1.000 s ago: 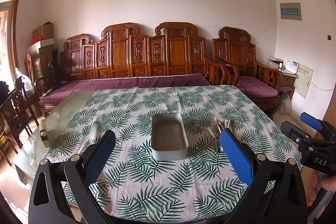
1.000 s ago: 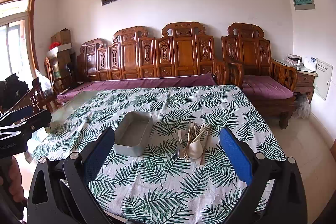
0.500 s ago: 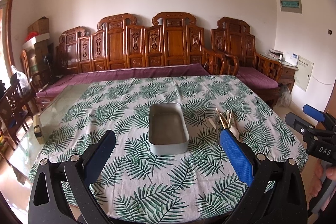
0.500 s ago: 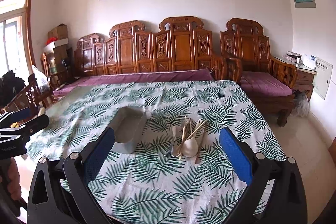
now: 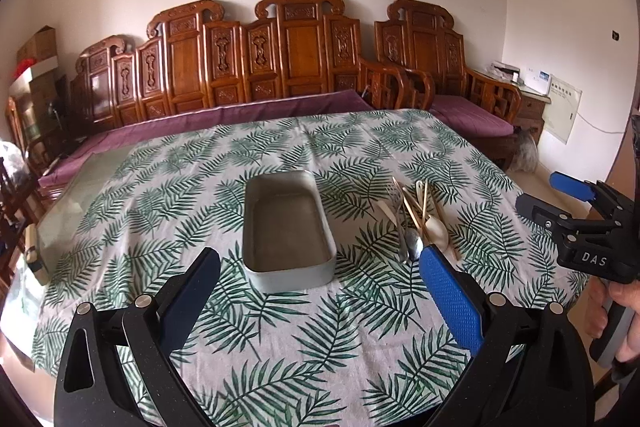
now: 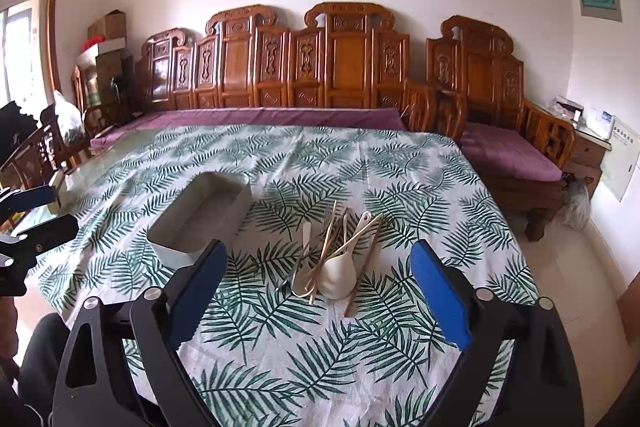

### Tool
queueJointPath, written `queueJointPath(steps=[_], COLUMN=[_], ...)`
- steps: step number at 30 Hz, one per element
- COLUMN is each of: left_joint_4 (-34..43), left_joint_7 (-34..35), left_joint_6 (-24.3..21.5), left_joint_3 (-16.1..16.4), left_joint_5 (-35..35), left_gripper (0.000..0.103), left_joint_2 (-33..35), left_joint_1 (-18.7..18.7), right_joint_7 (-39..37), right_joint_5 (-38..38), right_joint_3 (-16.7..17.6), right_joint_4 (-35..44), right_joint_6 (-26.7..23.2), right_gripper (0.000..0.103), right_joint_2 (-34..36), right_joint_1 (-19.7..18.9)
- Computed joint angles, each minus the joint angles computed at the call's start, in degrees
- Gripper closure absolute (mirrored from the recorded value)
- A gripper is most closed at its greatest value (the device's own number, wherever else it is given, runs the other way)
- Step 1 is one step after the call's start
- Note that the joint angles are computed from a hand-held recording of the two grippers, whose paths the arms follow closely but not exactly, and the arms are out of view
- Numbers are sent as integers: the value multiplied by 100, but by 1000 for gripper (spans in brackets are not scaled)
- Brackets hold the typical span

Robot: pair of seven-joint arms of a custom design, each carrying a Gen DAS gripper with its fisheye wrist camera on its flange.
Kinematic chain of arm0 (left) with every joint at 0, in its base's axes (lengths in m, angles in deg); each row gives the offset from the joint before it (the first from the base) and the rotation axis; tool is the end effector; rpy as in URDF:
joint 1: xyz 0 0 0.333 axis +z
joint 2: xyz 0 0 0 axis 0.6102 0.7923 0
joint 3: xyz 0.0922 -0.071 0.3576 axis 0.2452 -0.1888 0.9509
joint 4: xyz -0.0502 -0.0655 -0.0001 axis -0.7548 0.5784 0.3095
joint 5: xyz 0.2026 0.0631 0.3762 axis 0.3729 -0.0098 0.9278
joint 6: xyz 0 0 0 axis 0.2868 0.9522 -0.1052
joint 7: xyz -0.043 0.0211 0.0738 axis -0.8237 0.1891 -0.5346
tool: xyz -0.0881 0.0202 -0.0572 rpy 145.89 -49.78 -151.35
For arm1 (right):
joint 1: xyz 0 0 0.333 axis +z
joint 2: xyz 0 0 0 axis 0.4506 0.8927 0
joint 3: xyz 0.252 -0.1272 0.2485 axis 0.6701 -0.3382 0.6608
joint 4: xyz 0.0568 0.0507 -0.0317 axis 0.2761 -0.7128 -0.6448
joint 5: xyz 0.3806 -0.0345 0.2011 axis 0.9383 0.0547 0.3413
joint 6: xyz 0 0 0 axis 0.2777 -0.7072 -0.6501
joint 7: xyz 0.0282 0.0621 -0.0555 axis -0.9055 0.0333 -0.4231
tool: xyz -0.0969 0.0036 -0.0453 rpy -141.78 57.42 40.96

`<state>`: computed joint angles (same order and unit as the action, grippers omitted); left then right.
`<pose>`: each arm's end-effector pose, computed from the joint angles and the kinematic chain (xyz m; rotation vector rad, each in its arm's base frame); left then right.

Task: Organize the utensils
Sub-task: 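Move both tools forward over the utensil pile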

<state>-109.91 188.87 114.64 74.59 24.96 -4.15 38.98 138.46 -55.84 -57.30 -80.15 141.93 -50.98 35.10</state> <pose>0.7146 -0.1364 0.5738 -0.9781 2.3134 -1.1616 0.6113 0.1277 0.5978 -1.3232 2.0041 -1.0079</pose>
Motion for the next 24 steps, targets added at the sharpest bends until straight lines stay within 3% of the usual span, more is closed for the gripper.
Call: queueJointPath(steps=[17,24], left_joint_4=[775,1255], left_joint_7=[-920,-1476], left_joint_6=[-539,-848], left_joint_3=[-150,-189], left_joint_5=[1298,1967], left_gripper=[7,19], left_joint_2=[840,1279], left_joint_1=[-323,-540], right_joint_7=[-2007,-2653], right_joint_5=[1913,2608], right_joint_3=[-488,-612], right_joint_4=[90,122], right_joint_6=[693,841], right_gripper=[29,34], right_joint_2=[656,916], right_joint_1=[-323,-352])
